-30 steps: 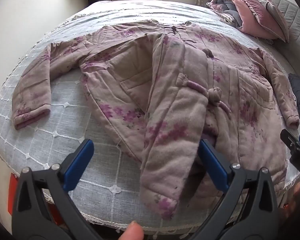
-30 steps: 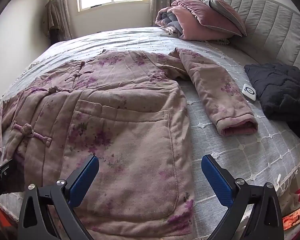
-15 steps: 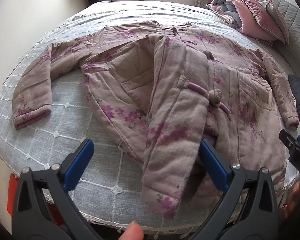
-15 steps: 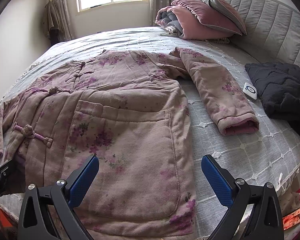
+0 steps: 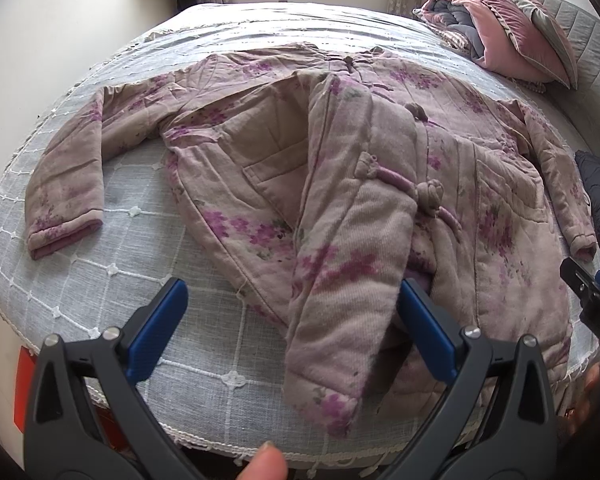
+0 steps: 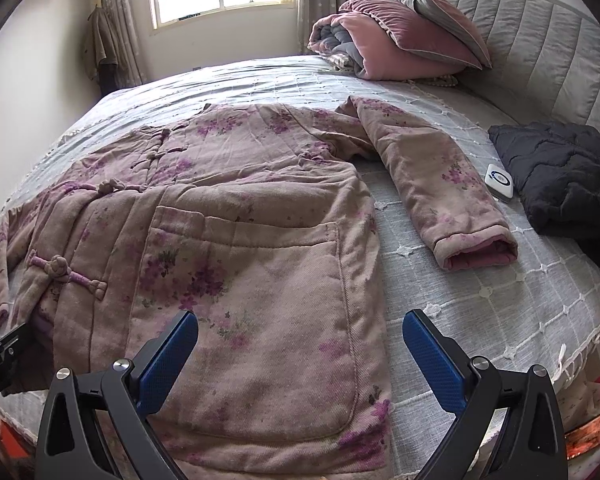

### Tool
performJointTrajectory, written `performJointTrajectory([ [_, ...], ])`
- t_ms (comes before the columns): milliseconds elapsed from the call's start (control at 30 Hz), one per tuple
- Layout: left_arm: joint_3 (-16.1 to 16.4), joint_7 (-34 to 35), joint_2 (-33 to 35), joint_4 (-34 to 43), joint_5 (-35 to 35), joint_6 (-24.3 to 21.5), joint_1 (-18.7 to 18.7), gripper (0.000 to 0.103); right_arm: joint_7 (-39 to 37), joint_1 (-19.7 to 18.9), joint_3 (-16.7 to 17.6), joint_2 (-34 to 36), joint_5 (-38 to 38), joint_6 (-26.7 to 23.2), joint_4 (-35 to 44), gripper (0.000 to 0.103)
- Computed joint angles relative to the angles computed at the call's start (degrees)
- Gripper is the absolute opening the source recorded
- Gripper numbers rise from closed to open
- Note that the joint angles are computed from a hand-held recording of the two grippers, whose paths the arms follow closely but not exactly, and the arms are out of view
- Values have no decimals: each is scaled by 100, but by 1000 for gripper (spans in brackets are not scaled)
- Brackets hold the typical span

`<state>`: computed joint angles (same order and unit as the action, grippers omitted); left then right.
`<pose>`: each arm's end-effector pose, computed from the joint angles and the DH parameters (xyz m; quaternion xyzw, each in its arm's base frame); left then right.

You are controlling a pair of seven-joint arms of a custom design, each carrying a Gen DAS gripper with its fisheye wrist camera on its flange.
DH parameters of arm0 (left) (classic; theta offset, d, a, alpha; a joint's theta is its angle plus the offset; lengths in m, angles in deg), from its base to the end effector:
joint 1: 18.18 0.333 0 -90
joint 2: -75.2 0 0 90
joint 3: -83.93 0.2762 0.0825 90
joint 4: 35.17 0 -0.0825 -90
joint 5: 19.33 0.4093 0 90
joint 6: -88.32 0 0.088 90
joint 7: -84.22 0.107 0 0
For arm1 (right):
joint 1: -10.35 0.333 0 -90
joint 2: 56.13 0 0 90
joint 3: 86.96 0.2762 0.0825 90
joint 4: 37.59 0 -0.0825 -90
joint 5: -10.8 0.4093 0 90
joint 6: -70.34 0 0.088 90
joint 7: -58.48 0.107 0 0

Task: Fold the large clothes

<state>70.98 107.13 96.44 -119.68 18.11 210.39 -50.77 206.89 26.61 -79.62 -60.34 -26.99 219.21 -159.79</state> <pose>0.5305 -0.4721 0.4631 -0.7194 0.6297 -0.1893 0.2239 0.5360 0.2485 0.4444 -0.6202 0.7037 -0.2563 0.2332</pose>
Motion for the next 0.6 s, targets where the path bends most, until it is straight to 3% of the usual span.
performJointTrajectory([
  [600,-2,20,-34,-32,-5,26,23,103,-37,-1,8,1,31,99,11,103],
])
